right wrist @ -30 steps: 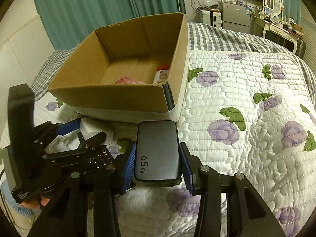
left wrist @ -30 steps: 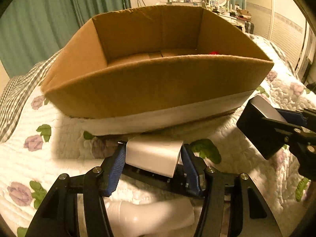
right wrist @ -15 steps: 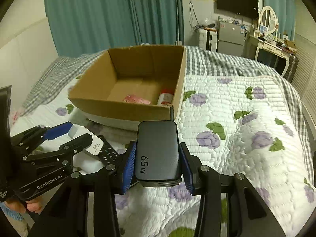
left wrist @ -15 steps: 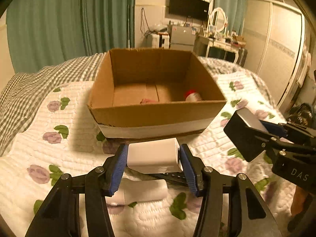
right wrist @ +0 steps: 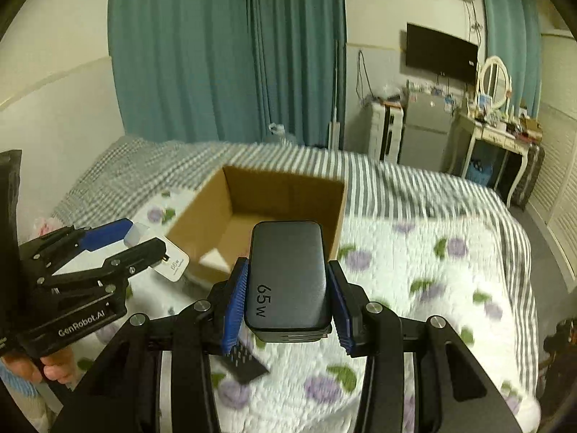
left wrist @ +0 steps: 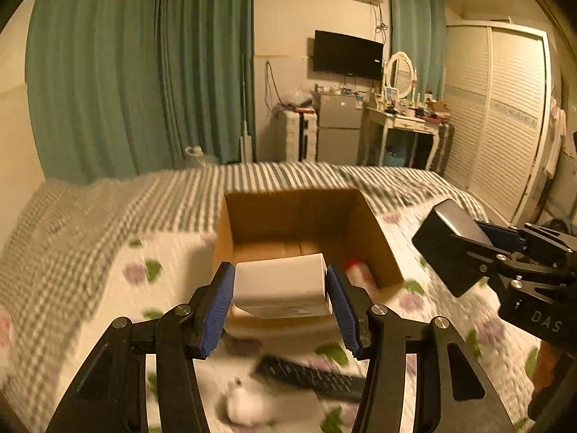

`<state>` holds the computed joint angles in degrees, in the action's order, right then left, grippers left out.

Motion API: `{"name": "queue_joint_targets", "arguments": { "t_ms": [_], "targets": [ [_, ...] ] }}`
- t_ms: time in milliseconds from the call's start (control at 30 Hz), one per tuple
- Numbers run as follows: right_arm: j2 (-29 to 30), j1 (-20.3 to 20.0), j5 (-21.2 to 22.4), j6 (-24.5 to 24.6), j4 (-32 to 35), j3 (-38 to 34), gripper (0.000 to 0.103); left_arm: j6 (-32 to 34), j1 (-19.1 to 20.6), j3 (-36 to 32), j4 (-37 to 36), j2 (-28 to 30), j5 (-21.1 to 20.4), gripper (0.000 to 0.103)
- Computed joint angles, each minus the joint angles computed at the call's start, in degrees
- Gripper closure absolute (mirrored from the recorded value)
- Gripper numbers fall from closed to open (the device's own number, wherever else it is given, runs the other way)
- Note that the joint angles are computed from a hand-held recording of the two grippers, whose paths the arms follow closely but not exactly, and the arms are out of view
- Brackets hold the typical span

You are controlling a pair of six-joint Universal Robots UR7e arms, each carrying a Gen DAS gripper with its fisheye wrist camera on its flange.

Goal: Organize rigid objects
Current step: 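Lower the power bank and white charger into the box and open both tools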

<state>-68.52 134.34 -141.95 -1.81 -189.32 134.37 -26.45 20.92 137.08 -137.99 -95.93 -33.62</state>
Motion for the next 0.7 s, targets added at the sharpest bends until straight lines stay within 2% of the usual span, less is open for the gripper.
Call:
{"name": "queue_joint_targets", "arguments": {
  "t_ms": [233,400,533,667,700],
  "targets": [
    [3.3,-4.6,4.1,-8.7,-5.5,-5.7,0.061,13.4,8.3,-6.5,-13.5,10.9,0.3,0.049],
    [7.3,-9.8,8.3,-14.2,-7.4,-10.9,0.061,21.7,14.4,-10.1,-21.3,19.5,-1.7,0.049],
    [10.2,-14.0,11.5,-15.9,-8.1,-14.0,0.061,24.4,18.6,-11.7,-24.7,24.5,-4.3,0.049],
    [12.9,-17.8,14.0,-17.2,-7.6,-16.1,0.061,26.9,20.1,-11.2,-28.4,26.6,-4.0,0.049],
    [13.5,-18.6,14.5,-17.4,-7.2,-16.6,0.061,28.6,20.1,-10.6,-31.1,26.7,-4.1,0.048]
  ]
}}
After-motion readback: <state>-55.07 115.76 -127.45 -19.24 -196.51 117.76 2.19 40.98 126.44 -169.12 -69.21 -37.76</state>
